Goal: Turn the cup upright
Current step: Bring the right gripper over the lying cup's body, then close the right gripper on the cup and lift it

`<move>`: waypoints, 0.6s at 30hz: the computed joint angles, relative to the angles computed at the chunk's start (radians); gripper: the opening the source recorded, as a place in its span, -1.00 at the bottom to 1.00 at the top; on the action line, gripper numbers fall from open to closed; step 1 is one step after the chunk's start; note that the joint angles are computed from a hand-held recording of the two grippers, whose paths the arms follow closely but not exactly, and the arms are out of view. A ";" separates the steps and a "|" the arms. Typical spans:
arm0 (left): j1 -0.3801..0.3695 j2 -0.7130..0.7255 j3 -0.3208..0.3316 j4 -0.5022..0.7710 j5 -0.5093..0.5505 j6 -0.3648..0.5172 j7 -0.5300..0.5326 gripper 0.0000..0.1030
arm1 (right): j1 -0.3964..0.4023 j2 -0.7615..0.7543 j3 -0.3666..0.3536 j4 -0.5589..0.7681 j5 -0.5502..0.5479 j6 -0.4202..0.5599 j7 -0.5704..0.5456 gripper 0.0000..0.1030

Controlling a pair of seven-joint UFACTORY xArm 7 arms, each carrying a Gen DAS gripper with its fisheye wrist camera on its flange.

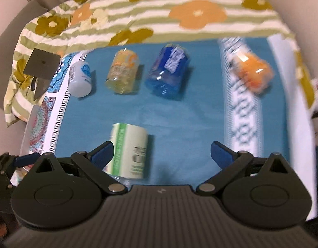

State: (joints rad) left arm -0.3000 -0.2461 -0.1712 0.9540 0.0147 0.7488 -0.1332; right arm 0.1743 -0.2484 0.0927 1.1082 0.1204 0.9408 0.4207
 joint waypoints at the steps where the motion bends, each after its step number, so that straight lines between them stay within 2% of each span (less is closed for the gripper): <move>1: 0.004 -0.003 0.012 -0.006 -0.007 -0.002 0.016 1.00 | 0.005 0.036 -0.002 0.024 0.022 0.007 0.001 1.00; 7: 0.034 0.019 0.071 -0.017 -0.088 -0.010 0.128 1.00 | 0.020 0.218 0.005 0.158 0.076 0.050 0.021 1.00; 16: 0.083 0.064 0.097 -0.004 -0.166 0.005 0.202 1.00 | 0.020 0.364 0.008 0.277 0.115 0.123 0.055 1.00; 18: 0.091 0.073 0.100 0.002 -0.179 0.011 0.211 1.00 | 0.015 0.377 0.008 0.281 0.144 0.138 0.063 0.88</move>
